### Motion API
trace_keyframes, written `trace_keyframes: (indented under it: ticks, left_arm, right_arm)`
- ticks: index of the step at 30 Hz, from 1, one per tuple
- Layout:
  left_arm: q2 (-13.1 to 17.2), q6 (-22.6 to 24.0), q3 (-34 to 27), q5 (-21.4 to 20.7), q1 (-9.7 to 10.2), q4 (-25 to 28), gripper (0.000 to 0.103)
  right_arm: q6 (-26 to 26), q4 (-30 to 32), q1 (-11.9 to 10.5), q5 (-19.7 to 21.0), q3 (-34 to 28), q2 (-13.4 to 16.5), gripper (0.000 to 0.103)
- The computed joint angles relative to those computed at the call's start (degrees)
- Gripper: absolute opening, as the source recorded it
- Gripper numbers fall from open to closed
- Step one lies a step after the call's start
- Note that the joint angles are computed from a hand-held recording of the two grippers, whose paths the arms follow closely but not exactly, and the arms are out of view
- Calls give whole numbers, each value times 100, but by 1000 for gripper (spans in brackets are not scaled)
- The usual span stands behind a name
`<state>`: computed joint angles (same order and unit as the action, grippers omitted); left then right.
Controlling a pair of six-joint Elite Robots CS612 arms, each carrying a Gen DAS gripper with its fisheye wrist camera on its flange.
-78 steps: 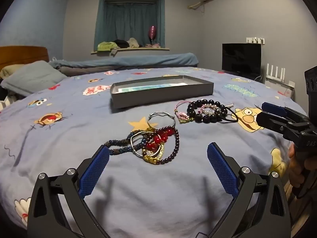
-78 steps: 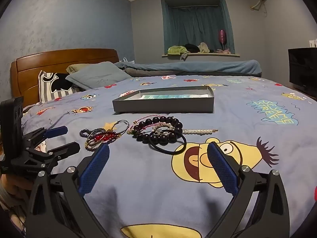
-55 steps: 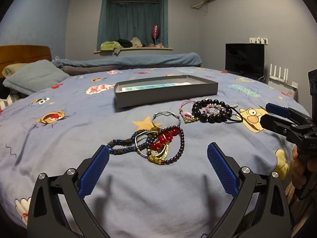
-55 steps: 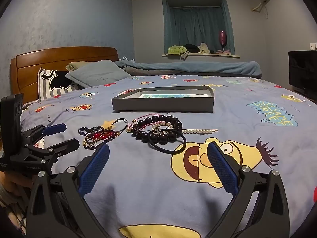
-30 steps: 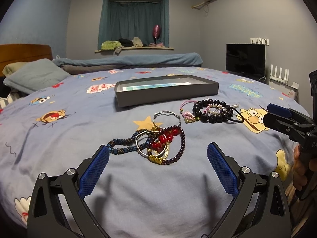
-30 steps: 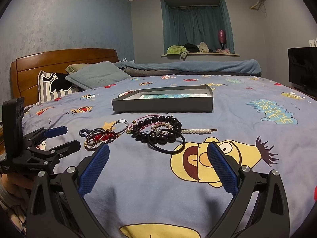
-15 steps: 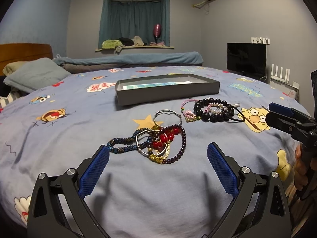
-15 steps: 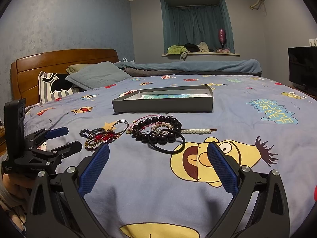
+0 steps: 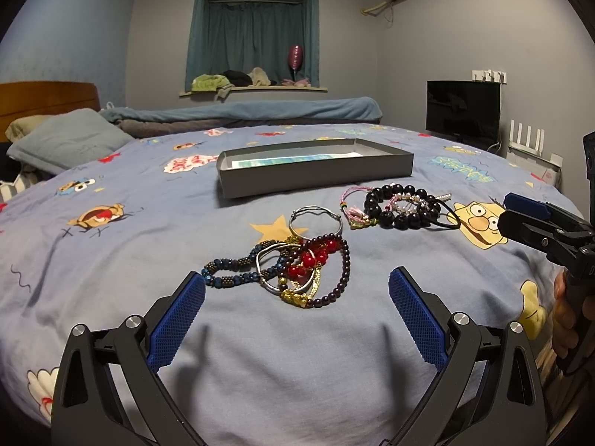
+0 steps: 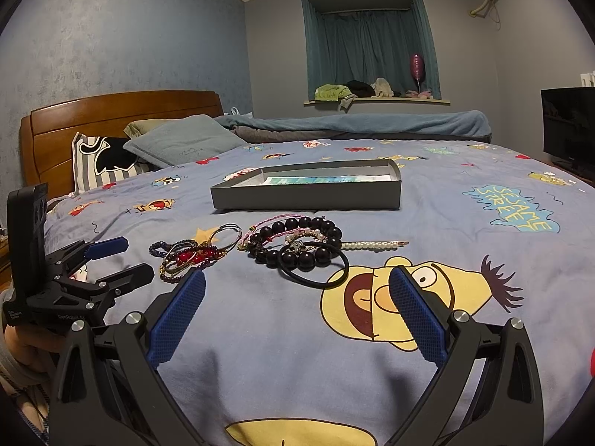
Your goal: Organize jewelry
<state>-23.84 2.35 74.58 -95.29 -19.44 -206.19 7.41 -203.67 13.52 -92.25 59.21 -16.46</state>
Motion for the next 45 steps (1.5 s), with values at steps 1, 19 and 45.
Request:
trace_keyframes:
  ticks: [1, 19, 45]
  left_arm:
    - [0, 0, 0, 0, 0, 0, 98]
    - [12, -58, -23, -68, 30, 5, 98]
    - [68, 304, -468, -1209, 161, 1003, 41]
  right_arm:
    - [3, 4, -3, 12, -5, 5, 98]
    - [20, 20, -5, 26, -3, 2, 98]
    - [0, 279, -38, 218, -153, 28, 98]
